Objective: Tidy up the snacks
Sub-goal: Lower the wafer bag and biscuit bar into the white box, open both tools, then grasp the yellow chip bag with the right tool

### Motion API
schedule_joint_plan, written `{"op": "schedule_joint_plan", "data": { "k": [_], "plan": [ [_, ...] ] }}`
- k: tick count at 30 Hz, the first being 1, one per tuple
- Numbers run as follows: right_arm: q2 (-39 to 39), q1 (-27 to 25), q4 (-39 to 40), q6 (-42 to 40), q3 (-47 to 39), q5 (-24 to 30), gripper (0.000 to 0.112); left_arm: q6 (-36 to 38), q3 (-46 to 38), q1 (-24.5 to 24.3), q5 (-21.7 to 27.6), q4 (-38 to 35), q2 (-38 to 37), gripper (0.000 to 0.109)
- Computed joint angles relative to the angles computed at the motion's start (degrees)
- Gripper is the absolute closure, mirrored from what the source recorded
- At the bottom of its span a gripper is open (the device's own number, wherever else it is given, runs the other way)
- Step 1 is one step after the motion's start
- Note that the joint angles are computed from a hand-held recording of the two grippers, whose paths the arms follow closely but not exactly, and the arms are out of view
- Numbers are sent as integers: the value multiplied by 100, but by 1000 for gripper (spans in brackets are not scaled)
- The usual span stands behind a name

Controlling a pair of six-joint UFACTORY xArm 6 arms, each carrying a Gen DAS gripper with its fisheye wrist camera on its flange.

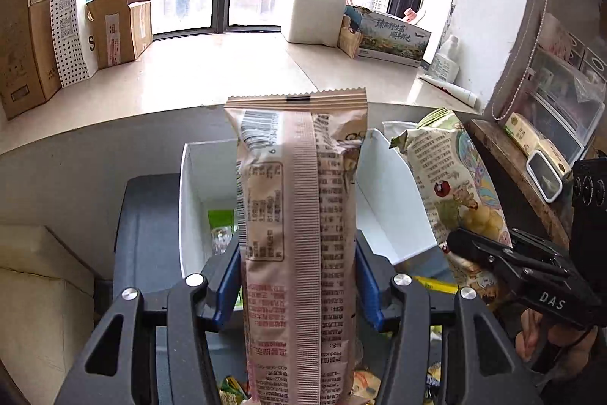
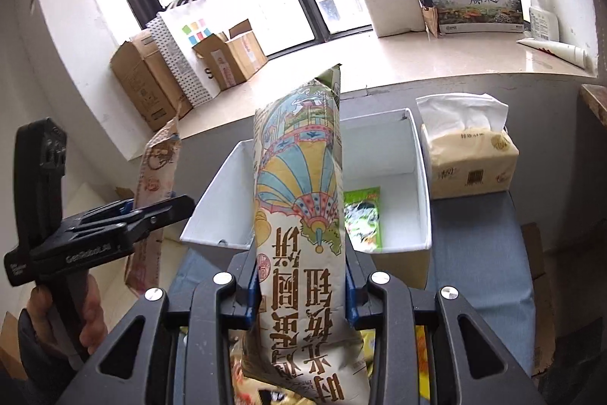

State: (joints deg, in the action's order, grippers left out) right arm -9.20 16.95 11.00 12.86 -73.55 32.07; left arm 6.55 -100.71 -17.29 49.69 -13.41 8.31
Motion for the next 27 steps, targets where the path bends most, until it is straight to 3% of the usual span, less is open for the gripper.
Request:
{"op": "schedule_joint_plan", "data": {
  "k": [5, 9, 10, 11, 13, 14, 15, 18, 27],
  "plan": [
    [1425, -269, -890, 531, -1824, 823, 76, -435, -2340, 29, 821, 280, 1673, 51],
    [2051, -365, -1192, 528, -2510, 1260, 76, -667, -3822, 11, 1530, 134, 2780, 51],
    [2122, -386, -1181, 501, -2566, 1380, 74, -690, -4163, 31, 1760, -21, 3034, 49],
    [2159, -411, -1160, 502, -2576, 1461, 61, -694, -4265, 46, 1821, -157, 3143, 45],
    [2040, -465, -991, 400, -2289, 1227, 29, -670, -3749, 17, 1498, -123, 2914, 6],
    [1886, -463, -959, 441, -2032, 982, 14, -656, -3304, -6, 1239, -75, 2675, 6],
    [1774, -451, -1167, 626, -1887, 898, 9, -631, -3082, -7, 1108, -85, 2556, 6],
    [1422, -443, -1418, 734, -1452, 448, 9, -627, -2706, 8, 965, -29, 2314, 6],
    [539, -423, -1699, 1033, -618, -123, 9, -570, -1544, -36, 423, 435, 1376, 6]
  ]
}}
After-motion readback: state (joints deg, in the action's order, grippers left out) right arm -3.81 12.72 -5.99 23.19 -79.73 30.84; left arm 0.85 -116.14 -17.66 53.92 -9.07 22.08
